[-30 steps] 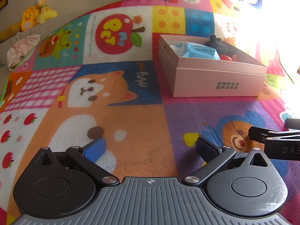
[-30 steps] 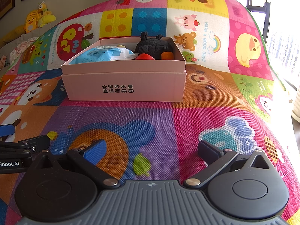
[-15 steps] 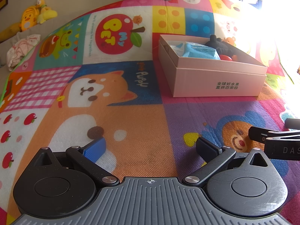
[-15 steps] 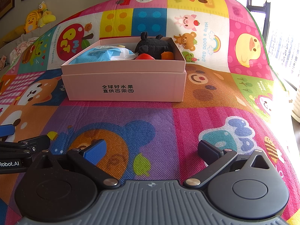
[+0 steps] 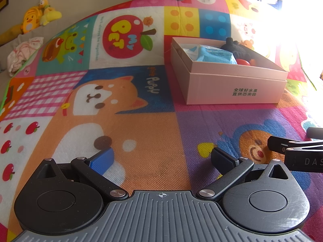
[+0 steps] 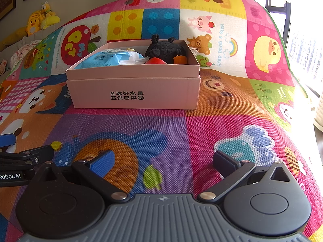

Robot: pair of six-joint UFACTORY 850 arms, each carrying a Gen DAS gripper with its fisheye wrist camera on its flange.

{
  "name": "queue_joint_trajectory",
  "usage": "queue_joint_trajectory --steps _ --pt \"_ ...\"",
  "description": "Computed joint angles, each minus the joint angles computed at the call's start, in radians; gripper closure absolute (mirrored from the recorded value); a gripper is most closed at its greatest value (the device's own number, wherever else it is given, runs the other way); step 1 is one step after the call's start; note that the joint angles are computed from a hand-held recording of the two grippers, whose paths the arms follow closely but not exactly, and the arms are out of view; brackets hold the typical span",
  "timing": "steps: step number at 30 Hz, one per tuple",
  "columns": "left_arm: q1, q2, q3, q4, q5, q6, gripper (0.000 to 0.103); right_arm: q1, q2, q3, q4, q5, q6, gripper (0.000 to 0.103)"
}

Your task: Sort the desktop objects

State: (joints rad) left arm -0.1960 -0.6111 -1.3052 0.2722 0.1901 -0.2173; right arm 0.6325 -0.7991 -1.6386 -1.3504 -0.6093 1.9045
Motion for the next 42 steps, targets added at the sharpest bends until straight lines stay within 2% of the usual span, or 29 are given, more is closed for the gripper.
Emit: queue_joint_trajectory --steps 33,35,42 --pt "0.001 0.001 0.001 -0.014 0.001 0.018 0.000 0.000 0.000 0.000 0.001 0.000 -0.001 0.000" --pt "0.003 0.001 0.001 0.035 0.001 -0.036 0.000 0.000 0.001 0.001 0.000 0.000 -0.001 0.000" --pt "0.000 0.002 0.001 0.006 -0.002 -0.005 0.000 0.000 0.001 0.001 0.000 0.000 0.000 0.000"
